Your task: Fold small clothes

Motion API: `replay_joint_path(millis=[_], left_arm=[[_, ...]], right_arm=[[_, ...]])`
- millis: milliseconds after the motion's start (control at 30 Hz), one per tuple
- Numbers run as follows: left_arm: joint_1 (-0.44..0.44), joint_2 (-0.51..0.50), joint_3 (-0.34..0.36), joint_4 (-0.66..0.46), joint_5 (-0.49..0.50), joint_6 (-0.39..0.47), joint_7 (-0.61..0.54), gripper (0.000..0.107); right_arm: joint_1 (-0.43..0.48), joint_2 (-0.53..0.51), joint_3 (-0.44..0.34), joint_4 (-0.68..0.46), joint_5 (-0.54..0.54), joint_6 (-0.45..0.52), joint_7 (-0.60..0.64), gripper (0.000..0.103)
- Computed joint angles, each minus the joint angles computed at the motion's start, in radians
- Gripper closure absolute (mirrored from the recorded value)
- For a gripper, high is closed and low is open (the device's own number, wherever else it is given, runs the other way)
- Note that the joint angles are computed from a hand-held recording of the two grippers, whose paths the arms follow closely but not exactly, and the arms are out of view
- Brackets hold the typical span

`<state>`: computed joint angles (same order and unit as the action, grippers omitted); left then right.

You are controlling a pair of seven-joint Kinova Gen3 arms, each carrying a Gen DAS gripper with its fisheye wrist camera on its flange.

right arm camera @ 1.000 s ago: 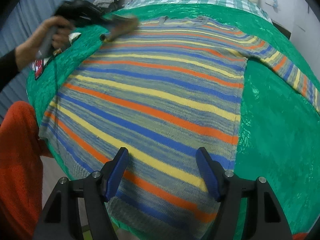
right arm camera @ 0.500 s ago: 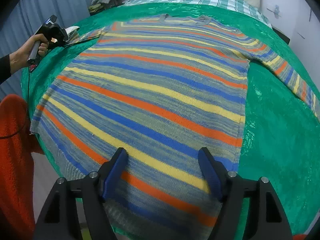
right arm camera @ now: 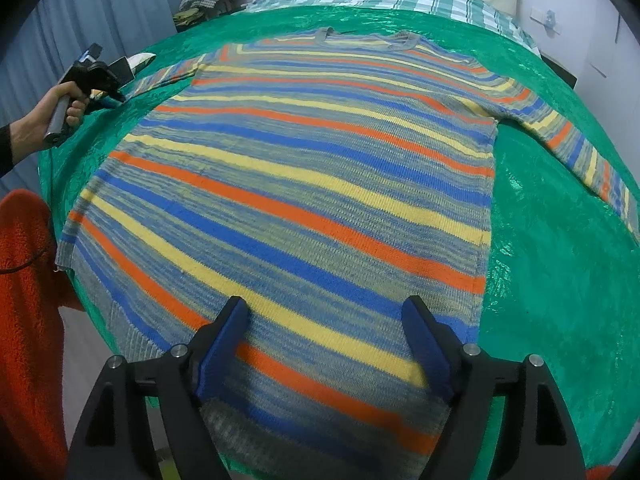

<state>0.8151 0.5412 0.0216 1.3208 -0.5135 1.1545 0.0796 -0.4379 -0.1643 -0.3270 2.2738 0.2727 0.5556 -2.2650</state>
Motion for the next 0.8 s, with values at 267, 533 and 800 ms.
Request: replay_joint_path(millis=[267,533,800], left_arm=[[0.177,-0.132,0.066,0.157,-0.142,-0.078,0.168,0.021],[0.198,-0.058,0.109,0.118,-0.099,-0.198,0.113,0.018],[0.224,0.060,0.077,-0.004,-0.014,-0.114,-0.075,0.007]], right_arm=[[0.101,-0.173,-0.067,0.028,0.026,0.002,-0.096,0.023],[0.261,-0.304,-0.068,0.059,-0.029,0.018,-0.167,0.022],[0.330,-0.345,-0.025,0.091,-0.109,0.008,-0.147,0.022]])
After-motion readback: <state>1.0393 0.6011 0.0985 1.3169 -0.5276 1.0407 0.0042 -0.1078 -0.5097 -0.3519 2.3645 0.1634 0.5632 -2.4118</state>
